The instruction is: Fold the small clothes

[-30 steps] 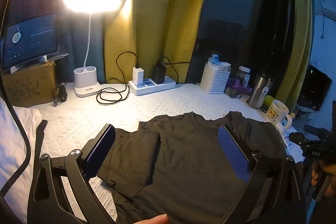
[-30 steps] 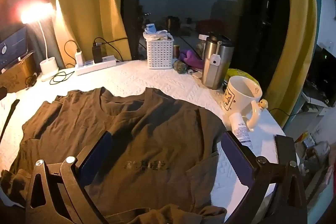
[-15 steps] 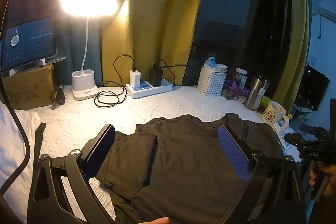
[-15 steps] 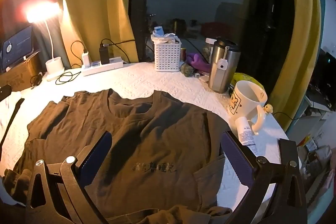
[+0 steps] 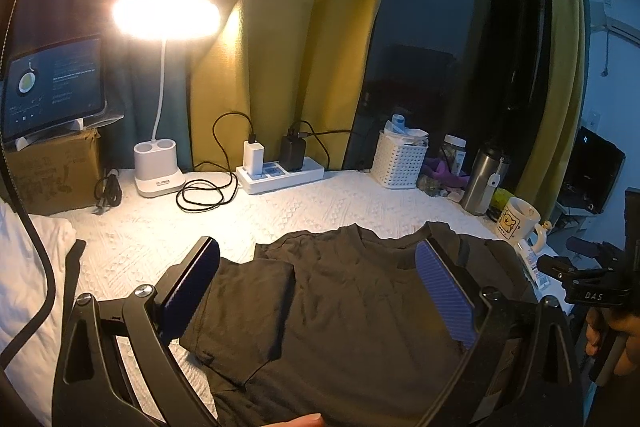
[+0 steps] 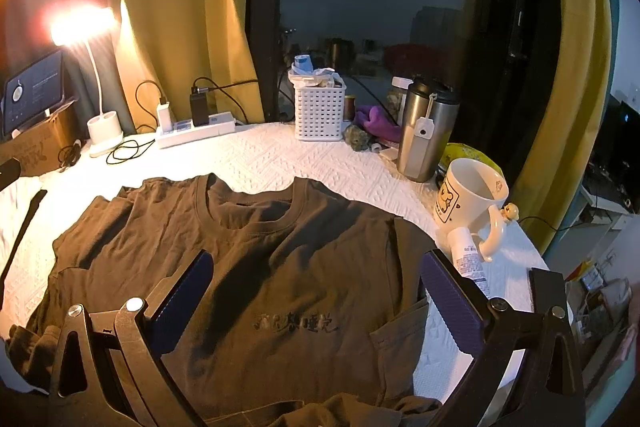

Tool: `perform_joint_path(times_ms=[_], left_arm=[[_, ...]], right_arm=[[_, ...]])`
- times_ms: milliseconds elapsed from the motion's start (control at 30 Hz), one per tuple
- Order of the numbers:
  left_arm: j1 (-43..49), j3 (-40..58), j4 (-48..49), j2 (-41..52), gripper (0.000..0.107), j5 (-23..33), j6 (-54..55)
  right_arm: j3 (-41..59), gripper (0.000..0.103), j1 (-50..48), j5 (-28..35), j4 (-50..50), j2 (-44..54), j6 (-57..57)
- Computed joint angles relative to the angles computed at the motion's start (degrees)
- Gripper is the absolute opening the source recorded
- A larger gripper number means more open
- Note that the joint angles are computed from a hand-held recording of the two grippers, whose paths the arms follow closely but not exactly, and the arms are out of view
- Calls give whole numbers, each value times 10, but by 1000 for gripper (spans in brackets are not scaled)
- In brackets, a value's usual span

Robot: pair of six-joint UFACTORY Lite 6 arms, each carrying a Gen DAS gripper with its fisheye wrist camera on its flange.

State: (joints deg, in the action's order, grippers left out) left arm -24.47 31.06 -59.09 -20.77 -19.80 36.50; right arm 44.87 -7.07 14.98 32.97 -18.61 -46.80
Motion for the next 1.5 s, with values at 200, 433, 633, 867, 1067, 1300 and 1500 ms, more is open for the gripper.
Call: perform_joint_path(times_ms=[200, 433, 633, 867, 1067, 1300, 1500], left_arm=[[5, 3, -2, 1, 98, 6, 2], [-1, -2, -22, -6, 98, -5, 19], [1, -5, -19, -8, 98, -4, 17], [1, -5, -20, -9, 98, -3, 20], [-13, 6, -46, 4, 98, -10, 47], [-19, 14, -60, 11, 98, -16, 57], [-19, 15, -61, 12, 98, -17, 57]], right_arm=[[3, 103, 1, 2, -2, 0, 3], [-3, 103, 3, -2, 0, -5, 1], [0, 103, 6, -1, -14, -5, 16], [1, 103, 5, -1, -9, -3, 10], [0, 103, 5, -3, -9, -4, 11], [3, 103, 3, -3, -8, 0, 9], [3, 103, -3, 1, 0, -1, -3]])
